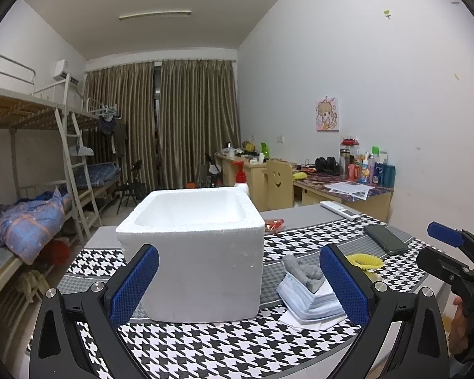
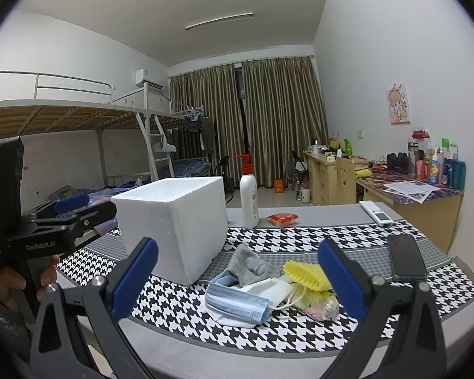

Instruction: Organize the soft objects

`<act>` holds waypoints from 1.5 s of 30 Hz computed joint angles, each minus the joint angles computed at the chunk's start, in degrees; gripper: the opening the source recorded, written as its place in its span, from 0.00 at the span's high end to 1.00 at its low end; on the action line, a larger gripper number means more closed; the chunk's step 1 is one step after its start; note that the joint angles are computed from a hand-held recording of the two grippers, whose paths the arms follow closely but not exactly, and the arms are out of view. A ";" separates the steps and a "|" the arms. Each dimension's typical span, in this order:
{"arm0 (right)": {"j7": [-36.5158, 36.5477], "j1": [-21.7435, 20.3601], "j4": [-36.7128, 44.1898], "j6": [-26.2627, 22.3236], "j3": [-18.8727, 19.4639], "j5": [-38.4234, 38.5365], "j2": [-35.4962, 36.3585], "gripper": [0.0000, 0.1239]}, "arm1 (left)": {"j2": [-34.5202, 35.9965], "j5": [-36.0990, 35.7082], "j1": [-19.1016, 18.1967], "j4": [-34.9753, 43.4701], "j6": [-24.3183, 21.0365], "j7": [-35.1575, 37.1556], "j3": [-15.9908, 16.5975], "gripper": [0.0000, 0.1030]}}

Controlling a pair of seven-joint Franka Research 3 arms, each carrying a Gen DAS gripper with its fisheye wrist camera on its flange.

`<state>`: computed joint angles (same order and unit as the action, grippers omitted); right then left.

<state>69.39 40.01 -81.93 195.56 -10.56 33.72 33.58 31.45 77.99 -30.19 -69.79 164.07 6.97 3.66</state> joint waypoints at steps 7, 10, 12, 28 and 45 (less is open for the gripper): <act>-0.83 0.43 -0.15 0.54 -0.39 0.59 -0.09 0.17 | 0.32 0.34 -0.23 0.51 0.06 0.05 0.23 0.01; -0.97 -0.63 -0.21 0.57 0.85 0.30 -0.30 0.17 | 0.44 0.06 -0.33 0.73 -0.21 0.55 0.13 0.01; -1.07 -0.89 -0.17 0.71 1.14 0.26 -0.35 0.17 | 0.48 0.19 -0.50 0.88 -0.39 0.37 0.24 0.01; -0.79 -1.40 1.21 -0.23 0.98 0.59 0.31 0.17 | 2.67 -5.58 0.31 3.25 -0.08 6.36 -0.99 0.01; 11.77 2.17 6.68 -8.94 -9.92 -5.99 5.53 0.17 | 15.66 -32.52 1.40 18.96 -4.88 32.63 -4.04 0.01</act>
